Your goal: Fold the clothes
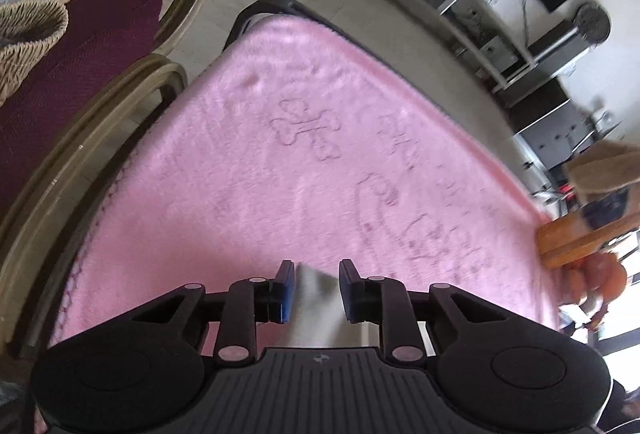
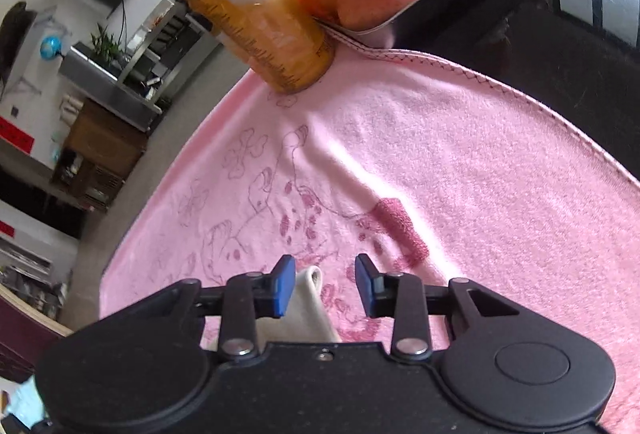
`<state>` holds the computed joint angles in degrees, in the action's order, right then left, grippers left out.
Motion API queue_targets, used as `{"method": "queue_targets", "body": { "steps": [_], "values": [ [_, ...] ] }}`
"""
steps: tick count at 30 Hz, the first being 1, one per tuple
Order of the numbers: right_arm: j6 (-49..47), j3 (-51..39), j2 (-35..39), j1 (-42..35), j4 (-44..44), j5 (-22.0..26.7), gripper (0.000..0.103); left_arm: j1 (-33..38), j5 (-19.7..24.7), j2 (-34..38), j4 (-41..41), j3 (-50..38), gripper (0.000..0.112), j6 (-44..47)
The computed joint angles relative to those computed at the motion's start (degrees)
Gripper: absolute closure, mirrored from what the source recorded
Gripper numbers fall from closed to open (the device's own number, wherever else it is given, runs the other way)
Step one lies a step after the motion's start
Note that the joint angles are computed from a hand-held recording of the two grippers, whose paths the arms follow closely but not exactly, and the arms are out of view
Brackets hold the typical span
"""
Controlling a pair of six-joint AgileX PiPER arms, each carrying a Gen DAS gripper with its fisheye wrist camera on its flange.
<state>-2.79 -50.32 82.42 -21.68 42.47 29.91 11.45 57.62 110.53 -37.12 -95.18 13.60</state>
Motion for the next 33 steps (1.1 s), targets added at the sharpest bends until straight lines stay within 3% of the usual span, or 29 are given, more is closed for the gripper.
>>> {"method": "queue_targets", "body": {
  "steps": [4,8,12,17,22,28,29,31,33],
  "values": [
    [-0.5,-1.5,2.2,0.4,0.8,0.6,0.073,-0.6,0.8,0.5,0.8,-0.6,0.092,-0.9],
    [-0.2,-2.7,3.9,1.5,0.4,0.9,0.078,-0.2,0.7,0.7,0.2,-0.7,0.099,-0.8],
    [-0.2,-3.1,4.5,2.9,0.4,0.6,0.078,0.5,1.4,2.1,-1.2,-2.0,0.100,-1.2],
    [0.7,-3.5,5.2,3.6,-0.8,0.6,0.078,-0.7,2.1,4.3,3.8,-4.9,0.099,-6.0],
    [0.0,-3.4,5.3,3.0,0.7,1.3,0.078,0.3,2.9,5.1,2.2,-5.6,0.095,-5.9],
    [-0.6,-3.2,5.4,3.0,0.8,1.3,0.078,0.0,2.4,6.0,1.0,-5.6,0.098,-5.1],
    [-1.2,-3.0,5.6,2.8,1.7,1.3,0.080,-0.1,1.6,5.5,1.5,-5.0,0.106,-5.4],
    [-1.9,-2.9,6.1,2.6,2.7,1.1,0.094,-0.5,0.1,4.6,2.5,-3.9,0.110,-5.9],
    [-1.8,-2.6,6.0,3.3,2.0,0.0,0.096,-0.8,-1.4,3.7,3.6,-2.8,0.112,-6.6]
  ]
}}
